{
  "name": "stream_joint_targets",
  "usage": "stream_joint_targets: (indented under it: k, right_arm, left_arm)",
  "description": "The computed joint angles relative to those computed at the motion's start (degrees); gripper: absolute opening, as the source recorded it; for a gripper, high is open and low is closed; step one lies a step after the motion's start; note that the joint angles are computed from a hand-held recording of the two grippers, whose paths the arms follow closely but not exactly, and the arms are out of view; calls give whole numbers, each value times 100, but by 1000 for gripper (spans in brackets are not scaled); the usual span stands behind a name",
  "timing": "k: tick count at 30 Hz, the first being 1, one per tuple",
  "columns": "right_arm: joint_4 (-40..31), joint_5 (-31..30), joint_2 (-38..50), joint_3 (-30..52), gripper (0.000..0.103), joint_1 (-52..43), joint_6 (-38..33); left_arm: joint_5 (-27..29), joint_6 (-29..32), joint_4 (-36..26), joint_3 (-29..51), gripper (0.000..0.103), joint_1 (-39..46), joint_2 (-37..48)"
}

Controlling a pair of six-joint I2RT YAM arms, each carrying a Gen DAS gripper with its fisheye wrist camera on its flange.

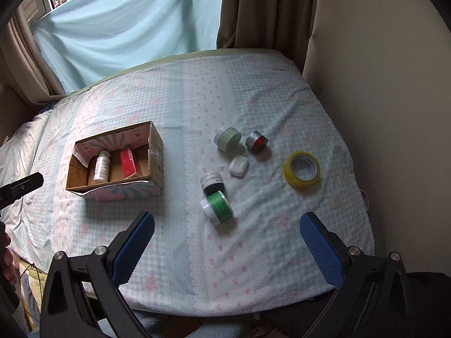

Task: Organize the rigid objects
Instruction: 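Move both tools back toward the remaining jars and tape, then grasp the green-labelled jar with the left tool while the right tool grasps the yellow tape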

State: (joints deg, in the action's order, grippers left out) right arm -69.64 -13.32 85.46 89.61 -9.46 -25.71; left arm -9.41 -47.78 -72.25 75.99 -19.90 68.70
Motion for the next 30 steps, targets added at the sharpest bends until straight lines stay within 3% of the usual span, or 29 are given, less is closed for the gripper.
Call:
stream_joint_targets:
  k: [5, 13, 23, 30]
  right_arm:
    - [140, -478, 920, 443, 103, -949, -994]
    - [603, -427, 2282, 1030, 103, -1363, -1116]
    - [3170, -424, 3583, 239, 103, -1165, -168]
    - [4610, -181, 4457, 76, 103, -911, -91]
  left_arm:
    - [-365, -1365, 353, 339, 103, -1370, 1186]
    - [-210, -2197, 1356, 662, 103, -1957, 2713]
    - [-236, -2557, 3631, 199, 103, -1939, 4559]
    - [-607, -2554, 4056, 689, 100, -1969, 5757]
